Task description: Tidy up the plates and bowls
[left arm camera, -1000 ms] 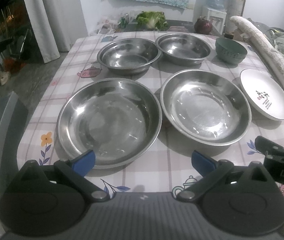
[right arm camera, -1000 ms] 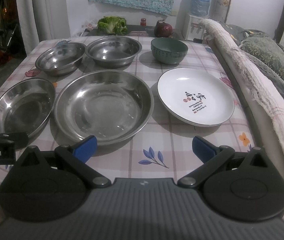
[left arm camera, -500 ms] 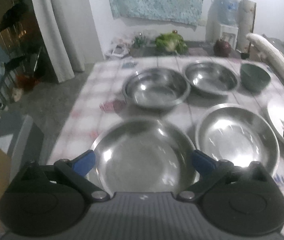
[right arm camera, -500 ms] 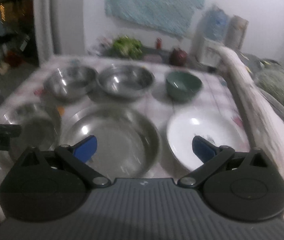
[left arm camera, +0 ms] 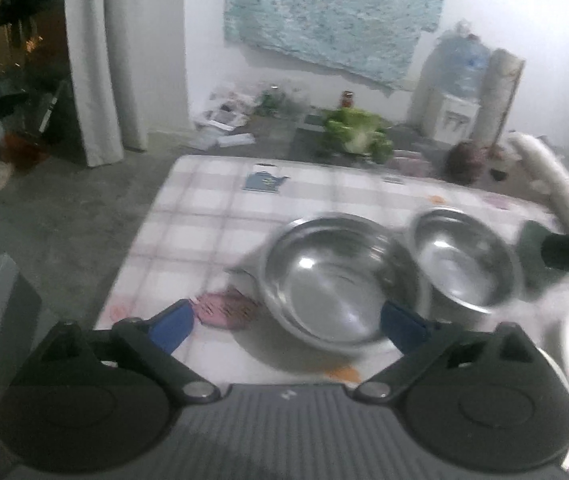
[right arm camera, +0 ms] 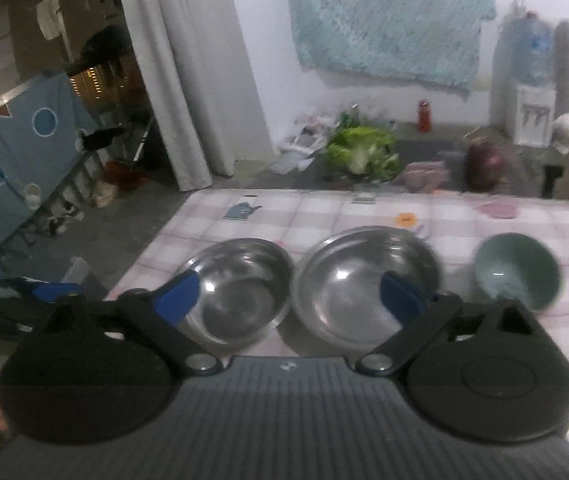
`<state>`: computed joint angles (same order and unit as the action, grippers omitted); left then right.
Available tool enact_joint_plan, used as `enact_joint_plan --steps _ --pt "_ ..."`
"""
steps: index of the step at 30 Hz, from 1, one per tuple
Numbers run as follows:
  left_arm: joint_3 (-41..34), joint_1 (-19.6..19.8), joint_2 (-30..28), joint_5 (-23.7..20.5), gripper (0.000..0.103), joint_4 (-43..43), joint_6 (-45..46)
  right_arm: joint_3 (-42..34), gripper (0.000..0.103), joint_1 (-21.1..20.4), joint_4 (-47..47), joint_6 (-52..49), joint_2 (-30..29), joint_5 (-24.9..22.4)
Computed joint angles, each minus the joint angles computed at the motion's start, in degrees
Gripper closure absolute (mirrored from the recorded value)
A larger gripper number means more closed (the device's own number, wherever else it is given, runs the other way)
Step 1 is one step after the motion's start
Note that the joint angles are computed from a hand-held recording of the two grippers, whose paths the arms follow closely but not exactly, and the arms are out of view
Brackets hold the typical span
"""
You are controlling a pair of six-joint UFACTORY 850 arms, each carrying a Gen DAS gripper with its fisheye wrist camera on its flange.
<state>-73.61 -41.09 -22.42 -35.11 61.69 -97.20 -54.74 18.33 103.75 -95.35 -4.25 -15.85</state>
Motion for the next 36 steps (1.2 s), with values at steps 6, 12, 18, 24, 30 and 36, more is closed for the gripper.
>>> enact_joint_plan --steps 6,12,18,24,30,36 --pt "-8.5 2.7 -8.4 -5.0 0.030 -4.8 10.5 -5.0 0.045 2.3 -8.5 10.9 -7.7 -3.1" --pt "-13.5 3.8 -13.6 -9.7 0.058 -6.8 15.4 -7.1 0.067 4.3 -16.7 19.9 -12.3 -0.4" --pt "-10.9 5.2 -11.9 -6.2 0.070 -8.0 14.6 -8.4 0.071 4.5 -22.3 24.7 -14.2 -1.0" --pt "-6.1 7.2 -8.1 -2.2 0.071 -11.3 12.9 -10.9 0.072 5.1 -24.2 27.1 -16.3 -2.1" --pt "-3.2 10.1 -5.9 5.0 0.066 -16.8 14.3 -14.8 0.072 6.7 -26.5 30.8 -19.7 -0.9" --pt "-5.0 10.7 -7.9 6.4 0.072 -18.4 16.8 -17.5 0.082 7.8 -33.8 38.8 -22.6 2.2"
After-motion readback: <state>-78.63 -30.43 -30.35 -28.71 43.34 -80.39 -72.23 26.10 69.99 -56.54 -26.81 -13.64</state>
